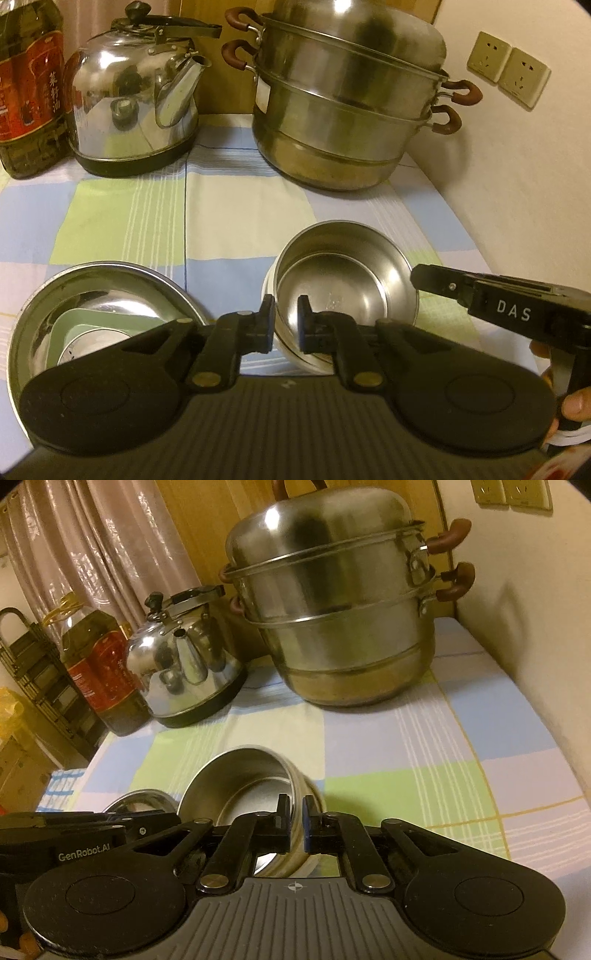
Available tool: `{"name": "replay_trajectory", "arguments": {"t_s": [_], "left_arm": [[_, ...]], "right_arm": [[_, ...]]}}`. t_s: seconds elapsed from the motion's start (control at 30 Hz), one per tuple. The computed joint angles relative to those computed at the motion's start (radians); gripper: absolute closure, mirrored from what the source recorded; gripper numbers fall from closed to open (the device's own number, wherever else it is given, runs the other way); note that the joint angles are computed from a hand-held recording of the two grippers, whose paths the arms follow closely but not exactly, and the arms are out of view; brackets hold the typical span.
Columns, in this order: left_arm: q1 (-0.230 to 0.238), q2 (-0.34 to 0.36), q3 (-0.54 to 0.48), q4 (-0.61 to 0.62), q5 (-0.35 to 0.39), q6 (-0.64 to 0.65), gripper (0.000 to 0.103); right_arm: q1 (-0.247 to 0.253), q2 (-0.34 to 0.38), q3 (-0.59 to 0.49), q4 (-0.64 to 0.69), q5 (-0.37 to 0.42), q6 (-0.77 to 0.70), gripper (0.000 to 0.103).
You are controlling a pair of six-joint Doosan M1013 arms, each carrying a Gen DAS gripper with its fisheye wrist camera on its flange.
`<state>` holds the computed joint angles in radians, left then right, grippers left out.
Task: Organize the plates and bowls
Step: 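Close the left tool on the white bowl's rim while the right tool closes beside it, then lift the bowl stack with both tools and carry it toward the steel plate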
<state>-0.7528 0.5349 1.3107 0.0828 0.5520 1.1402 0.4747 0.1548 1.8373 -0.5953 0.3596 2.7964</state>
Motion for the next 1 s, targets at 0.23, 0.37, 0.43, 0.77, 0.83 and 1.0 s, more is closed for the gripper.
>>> {"name": "replay_trajectory", "arguments": {"t_s": [0.23,0.37,0.43,0.77,0.83,1.0], "left_arm": [[0.006,0.023,-0.033,-0.038,0.032,0.029,0.09],[0.005,0.03,-0.047,-0.03,0.049,0.036,0.09],[0.007,0.032,-0.052,-0.044,0.056,0.044,0.089],[0.008,0.039,-0.072,-0.054,0.077,0.062,0.088],[0.008,0.041,-0.076,-0.051,0.083,0.062,0.088],[0.008,0.047,-0.087,-0.046,0.099,0.061,0.088]], "right_arm": [[-0.032,0.029,-0.021,0.167,-0.029,-0.149,0.072],[-0.05,0.039,-0.029,0.313,-0.039,-0.258,0.078],[-0.051,0.043,-0.041,0.314,-0.008,-0.249,0.085],[-0.103,0.054,-0.085,0.64,0.091,-0.403,0.089],[-0.113,0.056,-0.092,0.689,0.111,-0.421,0.089],[-0.127,0.066,-0.122,0.742,0.178,-0.467,0.089]]}}
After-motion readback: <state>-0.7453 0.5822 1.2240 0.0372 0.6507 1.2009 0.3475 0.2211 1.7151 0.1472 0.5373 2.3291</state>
